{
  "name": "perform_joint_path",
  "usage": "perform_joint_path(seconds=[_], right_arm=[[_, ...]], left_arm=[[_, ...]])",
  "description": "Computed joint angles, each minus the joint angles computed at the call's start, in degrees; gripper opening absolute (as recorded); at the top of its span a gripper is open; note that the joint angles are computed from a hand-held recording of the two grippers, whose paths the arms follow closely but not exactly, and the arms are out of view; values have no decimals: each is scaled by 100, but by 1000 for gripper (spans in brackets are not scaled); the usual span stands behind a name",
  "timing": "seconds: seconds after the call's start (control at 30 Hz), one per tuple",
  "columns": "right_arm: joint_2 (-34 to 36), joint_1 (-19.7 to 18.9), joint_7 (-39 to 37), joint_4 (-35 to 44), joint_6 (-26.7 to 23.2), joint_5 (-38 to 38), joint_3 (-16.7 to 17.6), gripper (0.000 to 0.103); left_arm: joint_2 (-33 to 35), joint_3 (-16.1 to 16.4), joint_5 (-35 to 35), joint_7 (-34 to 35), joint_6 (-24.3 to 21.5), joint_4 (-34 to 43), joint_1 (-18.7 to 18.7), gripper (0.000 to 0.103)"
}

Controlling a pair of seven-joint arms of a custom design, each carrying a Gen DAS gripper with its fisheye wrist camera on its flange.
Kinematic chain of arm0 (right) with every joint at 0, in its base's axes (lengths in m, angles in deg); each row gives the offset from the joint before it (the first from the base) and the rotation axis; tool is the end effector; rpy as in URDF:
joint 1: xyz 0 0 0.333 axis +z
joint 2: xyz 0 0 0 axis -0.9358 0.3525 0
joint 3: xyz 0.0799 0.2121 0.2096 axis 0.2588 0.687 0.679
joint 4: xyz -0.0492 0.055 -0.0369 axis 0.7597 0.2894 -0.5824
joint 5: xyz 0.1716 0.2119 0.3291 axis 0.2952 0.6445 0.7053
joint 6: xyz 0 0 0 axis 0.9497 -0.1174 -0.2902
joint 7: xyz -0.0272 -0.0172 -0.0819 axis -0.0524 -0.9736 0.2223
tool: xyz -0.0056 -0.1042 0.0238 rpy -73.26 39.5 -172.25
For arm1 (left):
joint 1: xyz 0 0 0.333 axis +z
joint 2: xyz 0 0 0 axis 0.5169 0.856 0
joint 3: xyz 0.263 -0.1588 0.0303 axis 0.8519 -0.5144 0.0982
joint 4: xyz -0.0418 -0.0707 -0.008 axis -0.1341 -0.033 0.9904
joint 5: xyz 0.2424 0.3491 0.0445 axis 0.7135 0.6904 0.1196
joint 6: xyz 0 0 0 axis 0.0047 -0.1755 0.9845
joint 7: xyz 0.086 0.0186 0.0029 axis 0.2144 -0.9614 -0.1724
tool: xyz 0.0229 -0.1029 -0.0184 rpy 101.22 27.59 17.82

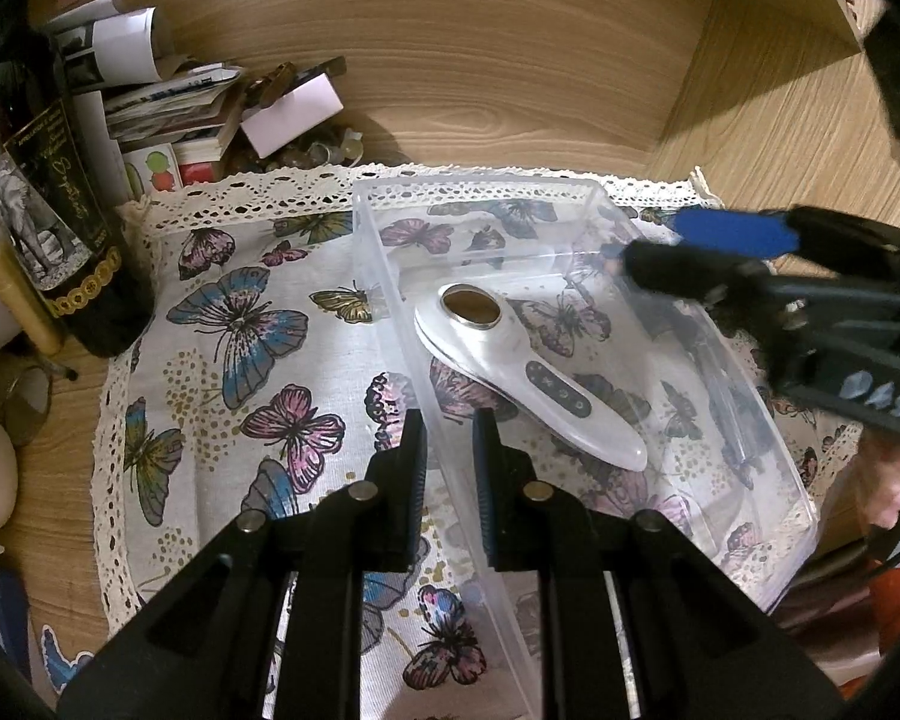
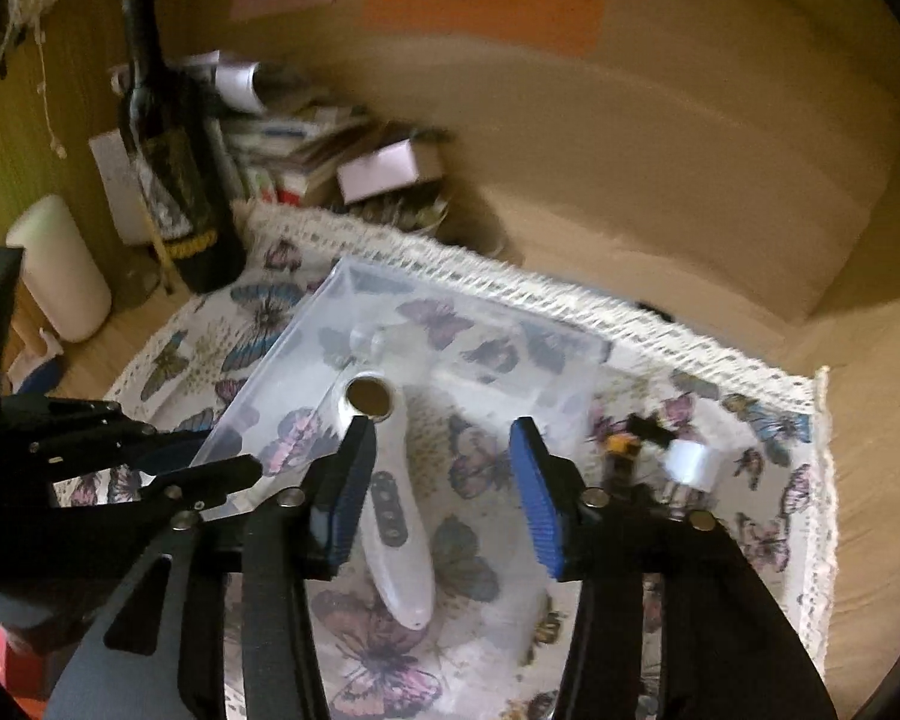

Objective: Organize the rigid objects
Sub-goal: 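Lower the white device into the box and open the right tool, then move the right tool back to the dark openwork metal ball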

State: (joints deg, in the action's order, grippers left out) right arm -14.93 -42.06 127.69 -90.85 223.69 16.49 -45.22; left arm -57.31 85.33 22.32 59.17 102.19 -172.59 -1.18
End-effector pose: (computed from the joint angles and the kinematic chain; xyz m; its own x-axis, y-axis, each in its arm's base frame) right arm 0.6429 0.4353 0.3986 0.5918 -0.8016 0.0853 -0.5480 -0.4777 -0.6867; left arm 0.6123 -0.4053 0.3541 -0.0416 -0.9862 0.1605 -0.7832 -0.0675 -0.6181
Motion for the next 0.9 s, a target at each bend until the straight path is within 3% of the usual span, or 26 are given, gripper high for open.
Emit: perform_joint_path(seconds=[0.1,0.23,0.37,0.47,0.67,0.9], right_arm=[[-245,28,248,-351,391,-91,-172,55],[-540,311,1045,-745,859,-621,-780,60],[-713,623,2025,-974,1029,-1324,-1463,62],[-742,594,2547,-1026,941,-1644,-1675,63],[-505,118,2974,-871,537,-1815,-1439,63],[35,-541,2387,-468,-112,-1161,-814,63]], left_arm=[[11,-6,-25,11,-30,23,5,15],[34,-3,-27,17,-71,57,1,15],[47,-10,-42,19,-85,76,8,15],[44,-10,-44,11,-86,71,7,15],[44,-17,-53,6,-99,70,12,15],[42,-43,-90,52,-136,71,34,15]])
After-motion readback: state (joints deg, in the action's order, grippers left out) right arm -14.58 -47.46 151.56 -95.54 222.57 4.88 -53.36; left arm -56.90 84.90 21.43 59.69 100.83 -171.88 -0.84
